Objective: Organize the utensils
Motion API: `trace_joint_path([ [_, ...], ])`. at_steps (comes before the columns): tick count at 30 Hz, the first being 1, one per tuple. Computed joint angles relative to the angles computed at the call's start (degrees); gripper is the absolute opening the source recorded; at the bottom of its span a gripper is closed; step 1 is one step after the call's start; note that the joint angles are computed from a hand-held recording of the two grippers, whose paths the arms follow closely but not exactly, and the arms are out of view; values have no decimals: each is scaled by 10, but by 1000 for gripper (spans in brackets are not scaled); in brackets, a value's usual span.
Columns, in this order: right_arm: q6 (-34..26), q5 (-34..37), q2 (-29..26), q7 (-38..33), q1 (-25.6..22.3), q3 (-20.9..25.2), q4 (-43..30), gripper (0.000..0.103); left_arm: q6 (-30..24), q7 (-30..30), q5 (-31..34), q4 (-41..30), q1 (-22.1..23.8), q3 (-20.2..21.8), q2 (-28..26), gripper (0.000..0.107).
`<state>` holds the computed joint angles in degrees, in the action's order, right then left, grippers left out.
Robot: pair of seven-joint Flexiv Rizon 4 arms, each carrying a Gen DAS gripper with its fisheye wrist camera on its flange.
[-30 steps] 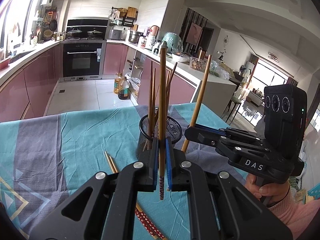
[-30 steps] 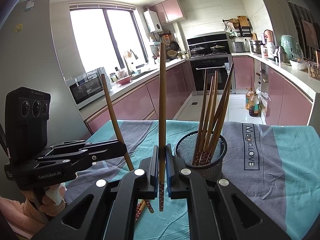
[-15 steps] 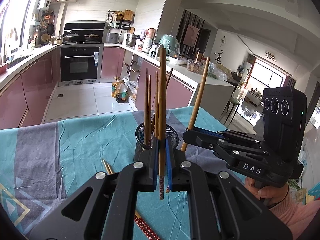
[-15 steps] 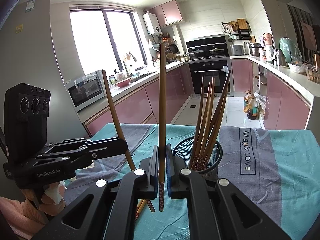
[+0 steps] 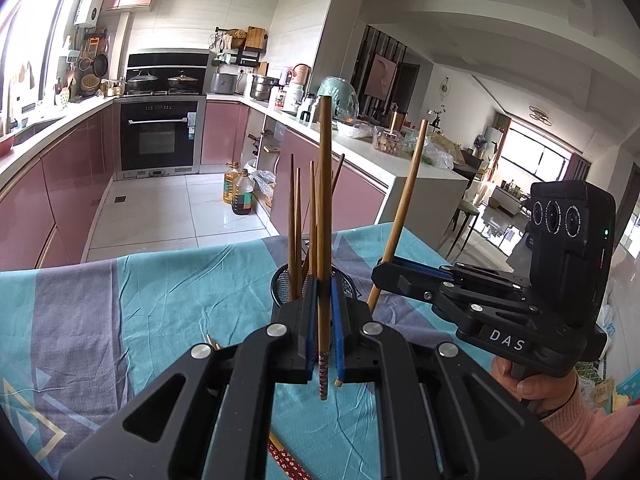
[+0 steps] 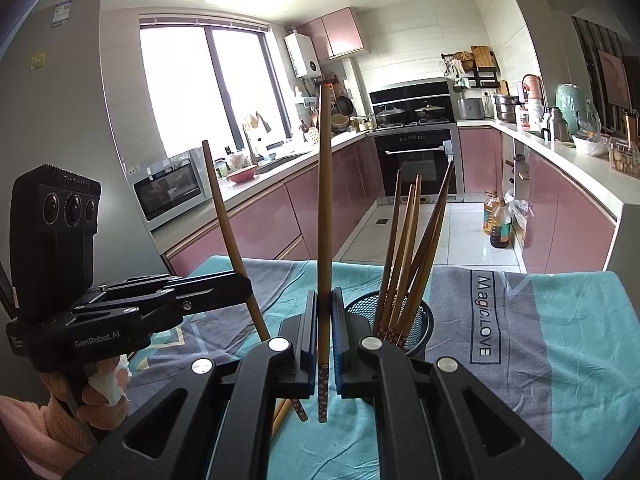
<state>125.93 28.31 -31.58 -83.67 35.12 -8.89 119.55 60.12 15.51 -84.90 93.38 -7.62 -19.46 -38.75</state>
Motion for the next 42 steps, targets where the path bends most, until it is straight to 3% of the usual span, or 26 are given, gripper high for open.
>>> trace_joint_path([
  [42,1,12,3,-33,-22,-13,-40,6,6,39,-70,-37,-25,2,0,7],
])
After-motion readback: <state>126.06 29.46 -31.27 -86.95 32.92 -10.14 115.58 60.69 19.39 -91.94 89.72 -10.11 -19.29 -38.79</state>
